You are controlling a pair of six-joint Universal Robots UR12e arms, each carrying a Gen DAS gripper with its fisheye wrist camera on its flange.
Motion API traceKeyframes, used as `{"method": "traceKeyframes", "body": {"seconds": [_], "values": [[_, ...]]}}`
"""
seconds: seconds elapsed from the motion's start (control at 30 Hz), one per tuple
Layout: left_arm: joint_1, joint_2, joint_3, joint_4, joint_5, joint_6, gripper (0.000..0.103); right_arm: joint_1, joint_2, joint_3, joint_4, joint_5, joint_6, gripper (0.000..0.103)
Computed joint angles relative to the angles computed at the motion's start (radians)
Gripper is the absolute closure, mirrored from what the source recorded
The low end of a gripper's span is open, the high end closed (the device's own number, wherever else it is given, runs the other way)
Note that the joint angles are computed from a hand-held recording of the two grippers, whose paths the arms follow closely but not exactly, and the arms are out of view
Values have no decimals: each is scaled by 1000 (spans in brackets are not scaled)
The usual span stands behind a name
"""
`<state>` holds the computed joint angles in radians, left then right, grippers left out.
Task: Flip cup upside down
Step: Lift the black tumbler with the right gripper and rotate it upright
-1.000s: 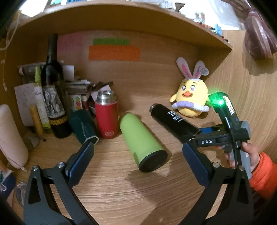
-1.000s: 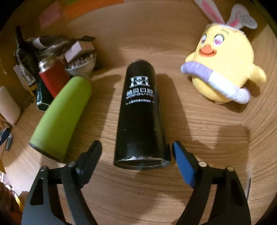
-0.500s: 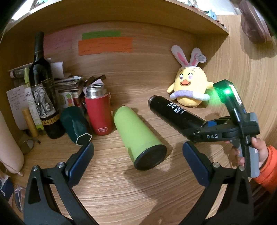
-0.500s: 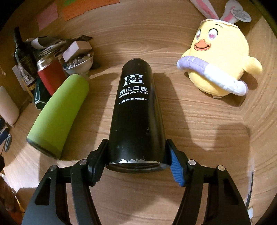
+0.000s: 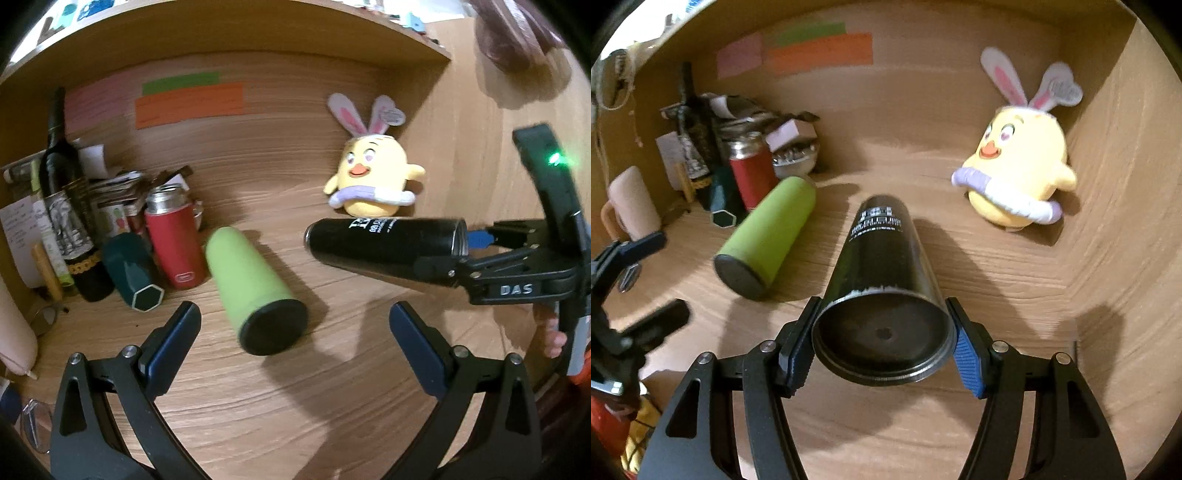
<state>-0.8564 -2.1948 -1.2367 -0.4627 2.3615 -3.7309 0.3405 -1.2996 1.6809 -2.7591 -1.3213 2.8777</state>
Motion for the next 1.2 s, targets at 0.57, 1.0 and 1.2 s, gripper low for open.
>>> {"method": "traceKeyframes", "body": {"seconds": [0.57,1.0,1.2], "values": [[20,-71,121,-6,-232,153,0,-26,-115,103,-104,111,-101,42],[34,-60,79,170,-363,188,2,-35,-156,113,-60,233,-178,42],[39,-52,68,202,-414,183,25,-24,-145,96,-55,238,-180,42]]}}
